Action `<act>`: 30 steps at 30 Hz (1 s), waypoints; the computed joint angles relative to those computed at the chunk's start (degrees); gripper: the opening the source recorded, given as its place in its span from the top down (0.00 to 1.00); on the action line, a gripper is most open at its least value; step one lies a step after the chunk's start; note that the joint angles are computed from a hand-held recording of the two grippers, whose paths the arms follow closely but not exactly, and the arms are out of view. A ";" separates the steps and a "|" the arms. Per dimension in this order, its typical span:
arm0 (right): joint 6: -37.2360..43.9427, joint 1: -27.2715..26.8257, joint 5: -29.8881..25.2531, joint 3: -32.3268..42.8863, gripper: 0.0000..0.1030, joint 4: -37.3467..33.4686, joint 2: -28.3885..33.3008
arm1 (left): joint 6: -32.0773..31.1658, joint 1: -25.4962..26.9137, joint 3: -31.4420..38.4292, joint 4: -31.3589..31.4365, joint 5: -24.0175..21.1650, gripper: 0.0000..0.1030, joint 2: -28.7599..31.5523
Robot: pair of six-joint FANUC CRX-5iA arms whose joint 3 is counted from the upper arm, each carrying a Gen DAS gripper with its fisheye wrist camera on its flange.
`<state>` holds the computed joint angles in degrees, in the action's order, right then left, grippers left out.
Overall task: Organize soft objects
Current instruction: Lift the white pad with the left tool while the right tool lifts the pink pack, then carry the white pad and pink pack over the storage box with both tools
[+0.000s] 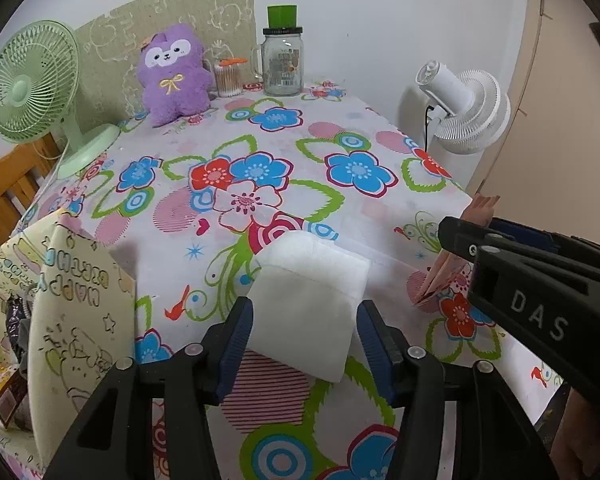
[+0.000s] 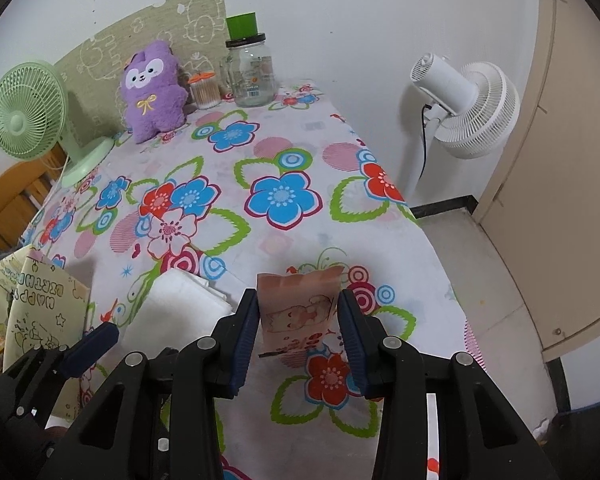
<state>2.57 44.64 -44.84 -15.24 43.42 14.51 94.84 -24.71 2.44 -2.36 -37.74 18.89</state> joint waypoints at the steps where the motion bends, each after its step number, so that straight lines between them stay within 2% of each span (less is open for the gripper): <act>1: 0.13 -0.10 0.11 0.00 0.58 0.02 0.03 | 0.08 0.03 0.45 0.07 -0.34 0.32 0.43; 2: 0.14 -0.13 0.12 0.01 0.58 0.04 0.04 | 0.30 0.03 0.86 -0.06 -0.48 0.25 0.84; 3: 0.14 -0.18 0.17 0.00 0.58 0.06 0.05 | 0.58 -0.02 1.19 -0.32 -0.54 0.22 1.13; 6: 0.19 -0.22 0.17 0.16 0.58 0.00 0.19 | 0.45 -0.03 2.23 -0.63 -0.87 0.18 2.14; 17: 3.51 -1.89 0.99 2.83 0.58 -1.92 2.68 | -0.44 -0.29 6.57 -1.59 -4.18 0.17 6.55; 19: 4.07 -2.20 1.44 3.23 0.58 -2.61 3.17 | -0.52 -0.36 7.05 -1.82 -4.31 0.18 7.18; 21: 4.28 -2.29 1.73 3.35 0.58 -2.98 3.42 | -1.68 -0.04 7.01 -0.38 -4.27 0.25 7.67; 30: 3.26 -2.68 2.46 3.16 0.58 -2.07 3.67 | -1.70 0.59 5.76 1.40 -2.60 0.37 7.06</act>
